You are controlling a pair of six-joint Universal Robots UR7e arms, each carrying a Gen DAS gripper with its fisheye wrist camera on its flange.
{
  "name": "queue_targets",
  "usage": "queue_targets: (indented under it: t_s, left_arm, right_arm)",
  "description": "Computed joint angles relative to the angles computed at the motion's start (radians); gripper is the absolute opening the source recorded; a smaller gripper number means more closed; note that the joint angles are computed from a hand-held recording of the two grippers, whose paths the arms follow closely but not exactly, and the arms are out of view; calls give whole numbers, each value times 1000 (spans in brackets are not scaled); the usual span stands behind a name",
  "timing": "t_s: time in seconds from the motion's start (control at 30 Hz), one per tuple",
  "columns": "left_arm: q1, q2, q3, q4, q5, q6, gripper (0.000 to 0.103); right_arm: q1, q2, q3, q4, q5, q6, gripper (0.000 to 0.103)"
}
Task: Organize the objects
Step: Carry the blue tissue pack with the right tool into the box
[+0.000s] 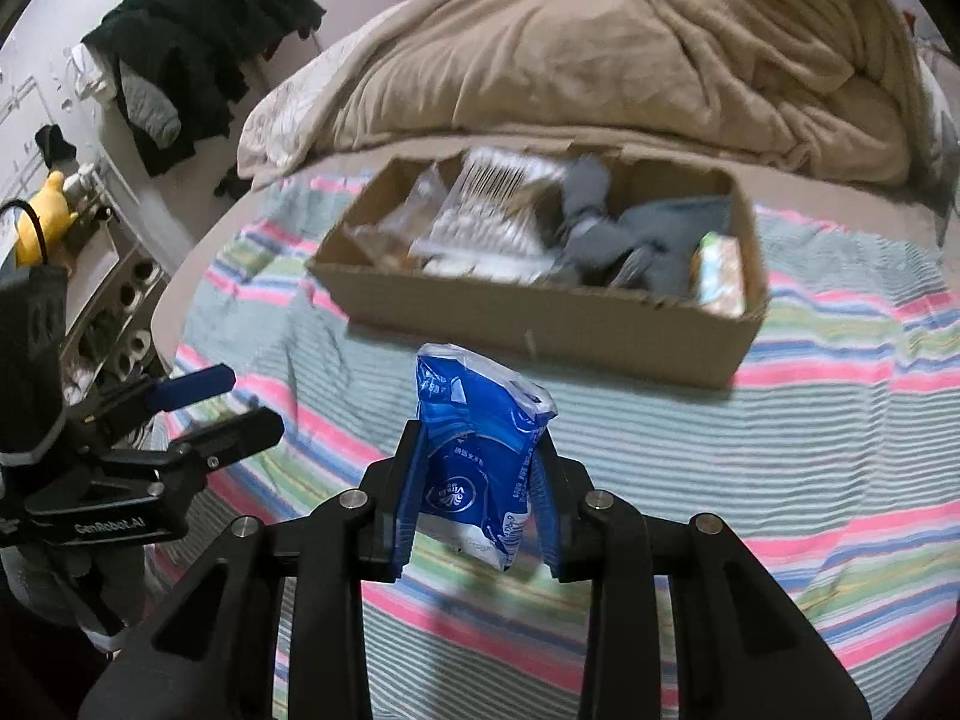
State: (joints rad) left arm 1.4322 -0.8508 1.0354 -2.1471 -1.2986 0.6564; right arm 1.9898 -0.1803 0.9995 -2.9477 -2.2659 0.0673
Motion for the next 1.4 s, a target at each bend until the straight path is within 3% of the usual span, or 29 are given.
queue_targets:
  t_s: [0.2,0.3,0.8,1.4]
  left_arm:
    - [-14,21,-36,22,-12,-3,82]
    - [-19,32,-54,26,-23,-7,95]
    - [-48,117,-169,14,-35,8,95]
    - [-52,257,-363,70,-29,-3,95]
  right_arm:
    - [-2,-25,7,-36,-14,-25,34]
    - [-4,-36,4,-54,-19,-46,34]
    - [-33,-14,-111,-41,-28,-129,34]
    - [-114,80,-323,111,4,-113,35]
